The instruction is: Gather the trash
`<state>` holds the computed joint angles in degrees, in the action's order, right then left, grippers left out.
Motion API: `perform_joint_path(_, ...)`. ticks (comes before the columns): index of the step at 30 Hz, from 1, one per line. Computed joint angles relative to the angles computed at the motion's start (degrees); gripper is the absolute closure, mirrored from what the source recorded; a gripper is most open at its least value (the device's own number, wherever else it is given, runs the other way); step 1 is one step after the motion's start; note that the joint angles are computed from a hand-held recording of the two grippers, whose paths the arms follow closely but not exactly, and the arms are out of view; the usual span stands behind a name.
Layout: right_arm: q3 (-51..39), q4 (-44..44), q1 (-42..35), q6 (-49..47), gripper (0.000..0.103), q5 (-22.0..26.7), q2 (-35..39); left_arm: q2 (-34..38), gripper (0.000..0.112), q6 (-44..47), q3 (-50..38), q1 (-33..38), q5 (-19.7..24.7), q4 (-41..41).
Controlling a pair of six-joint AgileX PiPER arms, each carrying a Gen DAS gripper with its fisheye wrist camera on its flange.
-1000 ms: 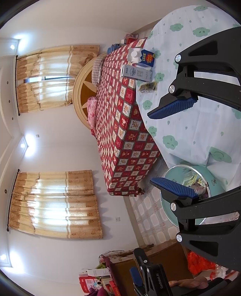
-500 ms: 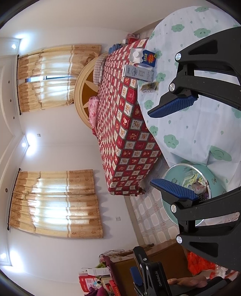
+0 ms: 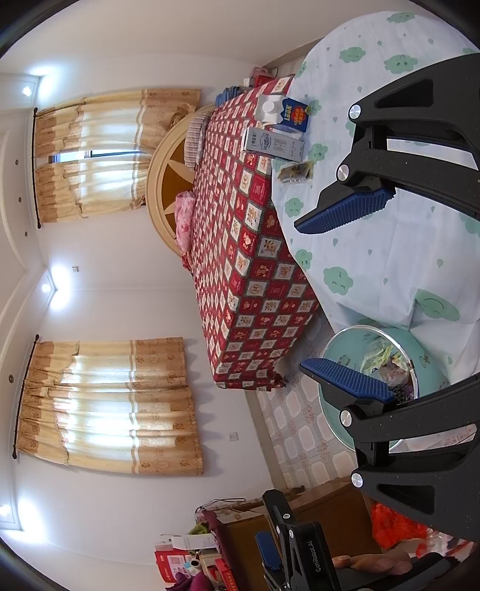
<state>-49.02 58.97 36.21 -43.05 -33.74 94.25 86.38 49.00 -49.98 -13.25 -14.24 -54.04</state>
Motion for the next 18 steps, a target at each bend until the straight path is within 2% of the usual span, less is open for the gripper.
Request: perform_joint_path(18,0.5,0.3,0.6,0.0,0.030,-1.4,0.0,0.1,0.017,-4.4,0.8,0.1,0.1,5.7)
